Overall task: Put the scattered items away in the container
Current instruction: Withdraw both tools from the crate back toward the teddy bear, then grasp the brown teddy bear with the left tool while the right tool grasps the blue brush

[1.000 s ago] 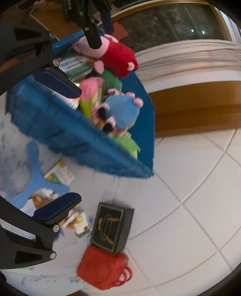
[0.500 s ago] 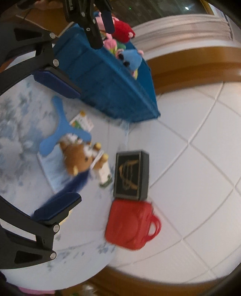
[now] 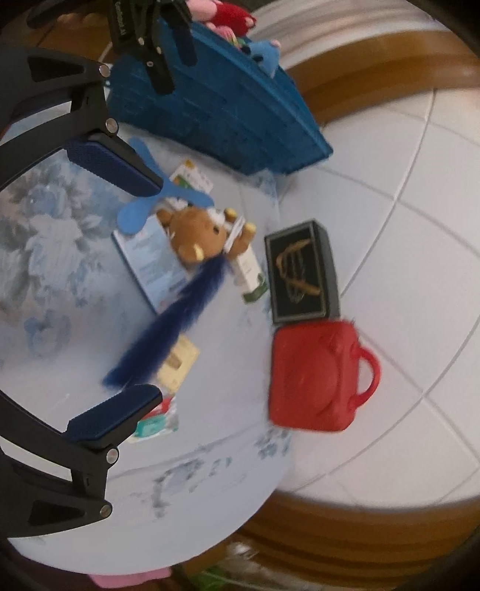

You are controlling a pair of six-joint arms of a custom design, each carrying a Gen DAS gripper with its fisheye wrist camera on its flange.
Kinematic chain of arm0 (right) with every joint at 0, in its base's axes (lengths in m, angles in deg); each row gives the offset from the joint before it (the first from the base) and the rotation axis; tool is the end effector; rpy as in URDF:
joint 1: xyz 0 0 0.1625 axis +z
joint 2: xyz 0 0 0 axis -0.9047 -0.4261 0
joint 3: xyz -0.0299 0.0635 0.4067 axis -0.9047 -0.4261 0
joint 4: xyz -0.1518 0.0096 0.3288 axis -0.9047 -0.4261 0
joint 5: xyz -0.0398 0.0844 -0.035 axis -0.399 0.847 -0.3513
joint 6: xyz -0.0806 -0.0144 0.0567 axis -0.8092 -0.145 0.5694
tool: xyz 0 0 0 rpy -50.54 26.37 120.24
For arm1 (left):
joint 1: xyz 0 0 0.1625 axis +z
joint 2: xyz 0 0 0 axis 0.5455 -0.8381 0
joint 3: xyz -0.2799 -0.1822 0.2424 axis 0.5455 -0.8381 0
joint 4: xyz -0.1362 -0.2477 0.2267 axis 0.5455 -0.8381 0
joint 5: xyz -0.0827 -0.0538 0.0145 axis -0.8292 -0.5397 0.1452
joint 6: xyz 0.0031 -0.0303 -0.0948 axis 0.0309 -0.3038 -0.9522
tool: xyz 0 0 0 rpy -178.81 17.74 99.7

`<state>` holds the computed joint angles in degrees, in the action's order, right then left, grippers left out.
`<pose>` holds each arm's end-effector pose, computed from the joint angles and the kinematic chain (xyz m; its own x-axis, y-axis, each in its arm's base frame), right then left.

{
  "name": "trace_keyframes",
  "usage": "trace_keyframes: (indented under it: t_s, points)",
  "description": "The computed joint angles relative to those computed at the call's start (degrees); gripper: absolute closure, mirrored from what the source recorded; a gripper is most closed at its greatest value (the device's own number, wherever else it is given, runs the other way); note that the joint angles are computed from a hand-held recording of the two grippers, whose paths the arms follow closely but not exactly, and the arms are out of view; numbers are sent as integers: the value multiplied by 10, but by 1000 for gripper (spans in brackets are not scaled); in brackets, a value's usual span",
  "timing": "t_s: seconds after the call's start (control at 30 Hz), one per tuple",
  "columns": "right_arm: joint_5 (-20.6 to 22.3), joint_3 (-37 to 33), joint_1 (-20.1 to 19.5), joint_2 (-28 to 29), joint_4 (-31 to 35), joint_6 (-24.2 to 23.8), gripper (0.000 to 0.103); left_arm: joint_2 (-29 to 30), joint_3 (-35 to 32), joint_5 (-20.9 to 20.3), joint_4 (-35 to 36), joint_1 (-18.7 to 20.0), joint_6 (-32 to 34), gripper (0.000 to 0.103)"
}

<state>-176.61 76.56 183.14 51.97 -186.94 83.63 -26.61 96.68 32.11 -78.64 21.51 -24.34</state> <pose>0.3806 -0.5830 0.1053 -0.8026 0.1102 0.5863 -0.3608 0.6930 -0.6242 -0.1807 -0.6114 0.3369 -0.6683 0.2180 -0.7112 0.5589 0.7781 -0.2866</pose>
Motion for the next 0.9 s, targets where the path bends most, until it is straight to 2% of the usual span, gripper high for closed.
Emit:
trace_keyframes:
  t_s: [0.33, 0.57, 0.67, 0.9]
  points:
    - [-18, -53, -35, 40, 65, 48, 0, 59, -58, -19, -33, 67, 53, 17]
    - [10, -90, -62, 69, 120, 60, 0, 90, -88, -15, -17, 90, 46, 17]
    - [13, -116, -73, 83, 143, 45, 0, 105, -103, -15, -3, 95, 23, 17]
    - [48, -141, -111, 74, 185, 12, 0, 158, -160, 0, 34, 99, -33, 17]
